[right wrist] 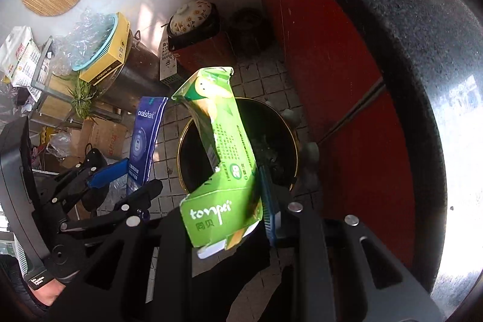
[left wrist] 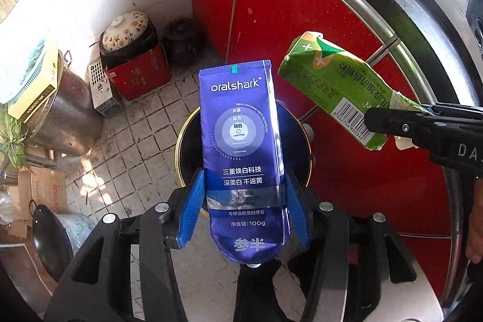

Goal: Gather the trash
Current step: 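Open both tools to drop the box and snack bag into the bin, then move both open tools back over the countertop trash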

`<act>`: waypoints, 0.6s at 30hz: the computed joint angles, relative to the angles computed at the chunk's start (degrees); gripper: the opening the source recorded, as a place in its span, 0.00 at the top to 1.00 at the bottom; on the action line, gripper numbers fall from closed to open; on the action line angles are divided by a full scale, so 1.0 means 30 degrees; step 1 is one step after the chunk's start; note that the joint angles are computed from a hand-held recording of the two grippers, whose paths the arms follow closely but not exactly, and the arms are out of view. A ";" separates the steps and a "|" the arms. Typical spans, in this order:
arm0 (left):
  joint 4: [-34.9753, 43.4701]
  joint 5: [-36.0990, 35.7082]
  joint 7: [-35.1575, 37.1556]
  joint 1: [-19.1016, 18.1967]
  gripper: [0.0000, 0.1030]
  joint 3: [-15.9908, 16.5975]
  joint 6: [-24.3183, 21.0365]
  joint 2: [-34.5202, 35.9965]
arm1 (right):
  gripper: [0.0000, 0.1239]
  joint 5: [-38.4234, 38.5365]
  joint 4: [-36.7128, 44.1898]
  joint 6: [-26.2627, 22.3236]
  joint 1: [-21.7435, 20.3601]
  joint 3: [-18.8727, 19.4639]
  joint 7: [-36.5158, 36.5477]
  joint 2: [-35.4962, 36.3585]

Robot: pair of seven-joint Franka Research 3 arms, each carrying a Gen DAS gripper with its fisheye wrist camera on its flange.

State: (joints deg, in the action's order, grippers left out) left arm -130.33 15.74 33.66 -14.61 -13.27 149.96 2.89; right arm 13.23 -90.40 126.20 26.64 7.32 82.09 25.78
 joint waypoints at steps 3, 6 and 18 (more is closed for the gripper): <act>-0.0088 -0.0429 0.0316 0.0114 0.51 0.0055 0.0352 0.0144 | 0.80 -0.0023 0.0082 0.0017 0.0060 -0.0012 0.0131 0.0113; -0.0065 -0.0534 0.0495 0.0161 0.51 0.0085 0.0640 0.0330 | 0.77 0.0103 0.0434 0.0062 0.0087 0.0061 0.0143 0.0330; -0.0540 -0.0323 0.0008 0.0156 0.18 0.0085 -0.0063 -0.0599 | 0.33 0.1612 0.1040 -0.0521 -0.0443 0.0371 -0.0781 0.0152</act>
State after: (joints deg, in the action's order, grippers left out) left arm -131.95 14.77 33.69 -14.14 -13.02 149.77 1.09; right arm 18.07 -87.28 124.64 25.32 8.43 79.74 26.23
